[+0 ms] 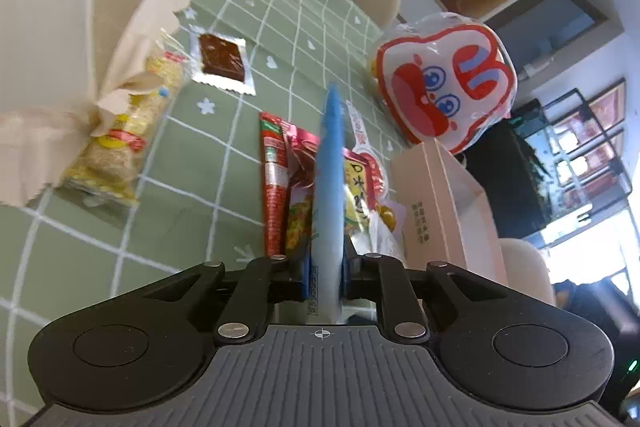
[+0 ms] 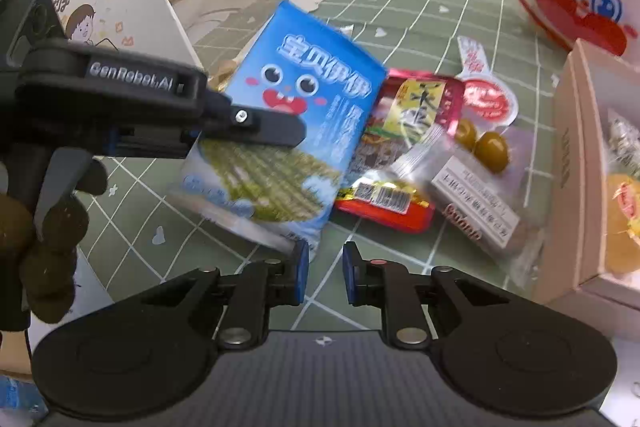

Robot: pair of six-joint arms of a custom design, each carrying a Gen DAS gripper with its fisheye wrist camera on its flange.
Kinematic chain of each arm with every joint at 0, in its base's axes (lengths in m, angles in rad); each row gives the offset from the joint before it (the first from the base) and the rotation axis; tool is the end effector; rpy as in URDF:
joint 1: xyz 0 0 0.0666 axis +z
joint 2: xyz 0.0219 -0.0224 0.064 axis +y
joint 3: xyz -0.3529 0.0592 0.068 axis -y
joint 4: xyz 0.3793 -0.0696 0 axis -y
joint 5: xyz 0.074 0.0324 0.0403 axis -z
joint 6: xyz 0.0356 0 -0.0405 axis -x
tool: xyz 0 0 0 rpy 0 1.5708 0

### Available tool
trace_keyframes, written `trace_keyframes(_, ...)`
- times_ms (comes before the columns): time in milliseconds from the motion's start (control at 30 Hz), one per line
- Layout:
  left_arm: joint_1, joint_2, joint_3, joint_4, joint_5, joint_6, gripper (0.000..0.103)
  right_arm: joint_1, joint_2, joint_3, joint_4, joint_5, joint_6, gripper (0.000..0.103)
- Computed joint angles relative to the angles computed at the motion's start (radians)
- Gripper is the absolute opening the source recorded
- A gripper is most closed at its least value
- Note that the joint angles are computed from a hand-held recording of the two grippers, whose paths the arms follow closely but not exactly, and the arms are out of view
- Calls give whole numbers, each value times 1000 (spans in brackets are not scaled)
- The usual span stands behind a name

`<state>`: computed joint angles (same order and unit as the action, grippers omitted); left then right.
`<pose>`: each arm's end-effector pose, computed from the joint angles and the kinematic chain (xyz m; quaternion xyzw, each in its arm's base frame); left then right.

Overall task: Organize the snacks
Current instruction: 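Grasp the blue snack packet with the left tool while the right tool grasps the chocolate square, then carry both snacks over the pink box and release them inside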

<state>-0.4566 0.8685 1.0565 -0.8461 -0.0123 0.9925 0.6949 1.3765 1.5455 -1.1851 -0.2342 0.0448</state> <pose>0.2738 -0.1345 0.4476 -0.2403 0.8649 -0.2879 0.3336 0.3417 0.2951 0.4613 -0.3751 0.8790 0.1933 0.2218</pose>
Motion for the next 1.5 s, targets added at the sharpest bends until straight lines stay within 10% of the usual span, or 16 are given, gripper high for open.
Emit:
trace_keyframes(333,-211,-308,-54,-260,-308,264,17,38,173,263,31,56,-34,46)
trace_keyframes(667,-525,-388,-73,-426,-516,600,17,107,718,940,-182,154,-218,46)
trace_keyframes(867,-630,-389,-77,-483,-589,714,17,124,827,1116,-268,214,-121,37)
trace_keyframes(1200,-506,-309,-77,-317,-397,508,17,83,366,562,-122,42,-31,37)
trace_keyframes(1500,-449,-120,5,-159,-171,303,17,-29,-101,89,-180,29,22,37)
